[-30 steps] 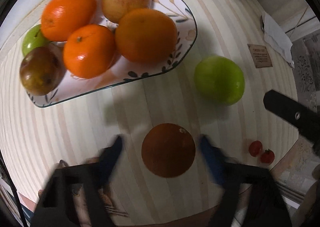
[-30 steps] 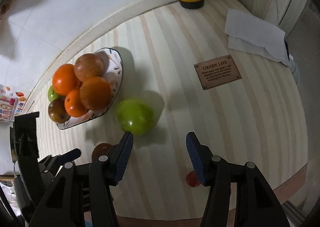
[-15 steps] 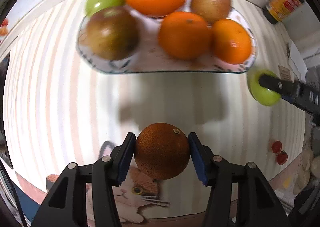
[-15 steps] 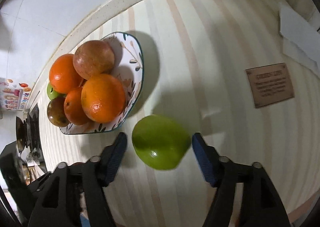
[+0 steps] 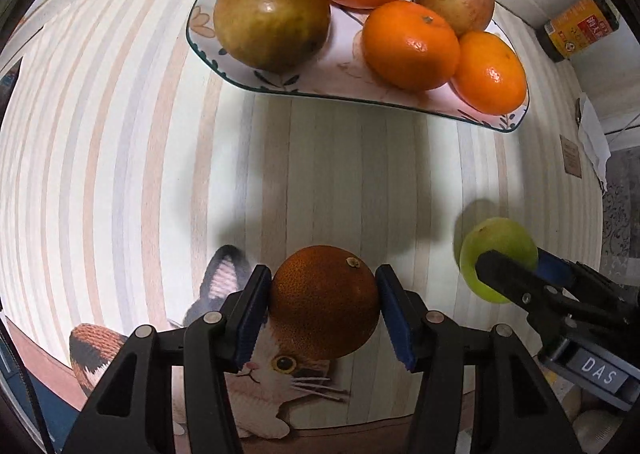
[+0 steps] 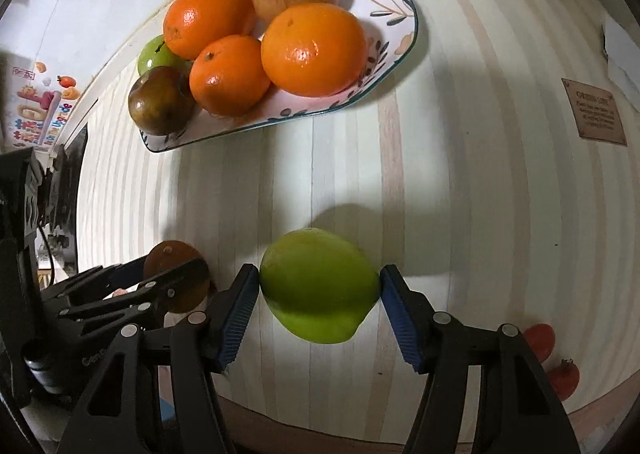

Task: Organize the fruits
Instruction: 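Carry the dark orange and green apple over the plate with both tools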

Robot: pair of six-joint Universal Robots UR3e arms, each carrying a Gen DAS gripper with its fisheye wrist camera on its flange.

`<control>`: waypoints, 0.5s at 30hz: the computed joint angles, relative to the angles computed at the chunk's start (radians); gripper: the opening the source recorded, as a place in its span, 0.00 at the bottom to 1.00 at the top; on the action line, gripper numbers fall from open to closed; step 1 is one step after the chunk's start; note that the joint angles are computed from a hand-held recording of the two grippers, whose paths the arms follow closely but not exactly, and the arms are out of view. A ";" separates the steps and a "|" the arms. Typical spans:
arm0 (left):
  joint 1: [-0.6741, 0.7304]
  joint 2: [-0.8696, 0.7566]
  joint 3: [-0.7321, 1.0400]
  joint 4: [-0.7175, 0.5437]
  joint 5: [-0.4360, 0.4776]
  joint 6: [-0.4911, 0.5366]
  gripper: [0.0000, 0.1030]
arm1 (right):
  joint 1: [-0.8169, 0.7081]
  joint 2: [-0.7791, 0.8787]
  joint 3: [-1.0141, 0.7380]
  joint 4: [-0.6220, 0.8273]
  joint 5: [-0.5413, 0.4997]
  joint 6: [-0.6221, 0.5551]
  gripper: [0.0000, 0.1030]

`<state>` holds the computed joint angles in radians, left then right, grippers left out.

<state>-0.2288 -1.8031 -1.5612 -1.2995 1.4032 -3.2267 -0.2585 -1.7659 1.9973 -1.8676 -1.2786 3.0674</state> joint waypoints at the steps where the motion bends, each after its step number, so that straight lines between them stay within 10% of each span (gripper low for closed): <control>1: 0.005 0.000 -0.003 0.003 0.000 0.008 0.50 | 0.002 -0.006 0.007 -0.006 -0.002 0.001 0.64; 15: 0.052 -0.046 0.237 -0.136 -0.086 0.041 0.50 | -0.107 -0.111 0.035 0.065 0.059 -0.052 0.63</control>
<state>-0.1768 -1.8486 -1.3241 -1.4355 1.3169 -3.1861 -0.3654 -1.8766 2.0324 -1.8026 -1.2196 3.0152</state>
